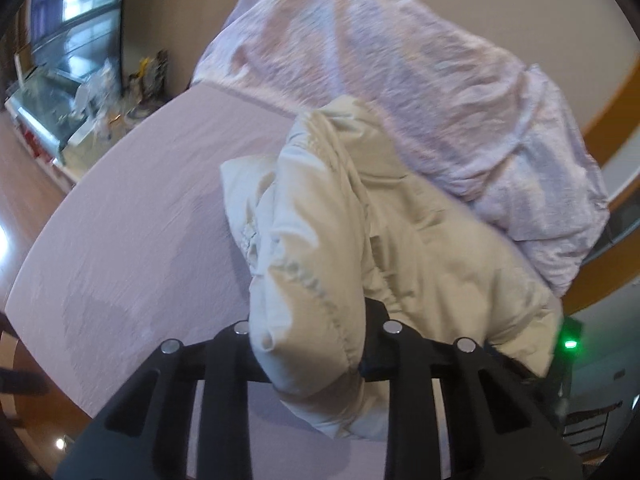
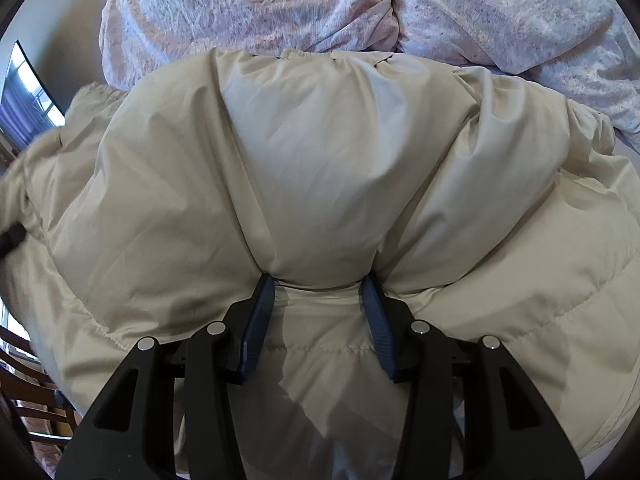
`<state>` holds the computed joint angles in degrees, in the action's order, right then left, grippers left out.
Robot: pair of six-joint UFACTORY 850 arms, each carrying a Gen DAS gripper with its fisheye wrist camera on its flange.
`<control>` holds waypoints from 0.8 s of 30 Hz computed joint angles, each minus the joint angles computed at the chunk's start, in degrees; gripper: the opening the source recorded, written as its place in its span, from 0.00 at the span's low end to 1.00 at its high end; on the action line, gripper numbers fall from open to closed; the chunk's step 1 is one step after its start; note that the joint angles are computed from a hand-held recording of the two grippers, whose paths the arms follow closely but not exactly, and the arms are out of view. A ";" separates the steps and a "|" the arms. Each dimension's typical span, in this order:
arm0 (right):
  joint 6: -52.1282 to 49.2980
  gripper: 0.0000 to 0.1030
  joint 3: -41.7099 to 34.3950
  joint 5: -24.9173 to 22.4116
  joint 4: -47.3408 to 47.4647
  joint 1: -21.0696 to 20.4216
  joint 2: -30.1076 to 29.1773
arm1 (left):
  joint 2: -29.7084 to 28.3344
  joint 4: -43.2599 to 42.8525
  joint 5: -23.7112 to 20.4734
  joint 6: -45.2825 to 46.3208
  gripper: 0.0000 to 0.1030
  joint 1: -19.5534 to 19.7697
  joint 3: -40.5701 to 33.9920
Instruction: Fold large clothes
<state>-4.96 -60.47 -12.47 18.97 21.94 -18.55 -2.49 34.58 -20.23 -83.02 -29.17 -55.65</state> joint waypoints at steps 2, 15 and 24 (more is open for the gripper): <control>-1.16 0.46 0.07 0.17 1.20 -0.13 0.11 | 0.52 2.41 0.66 -1.29 0.24 -0.99 -0.77; -16.57 0.46 2.08 -2.42 17.20 -3.22 3.03 | -2.31 9.36 4.05 -0.55 0.23 -9.08 -10.64; -21.87 0.47 9.48 0.83 21.44 -7.35 11.50 | -7.60 4.16 4.81 7.81 0.23 -13.61 -17.79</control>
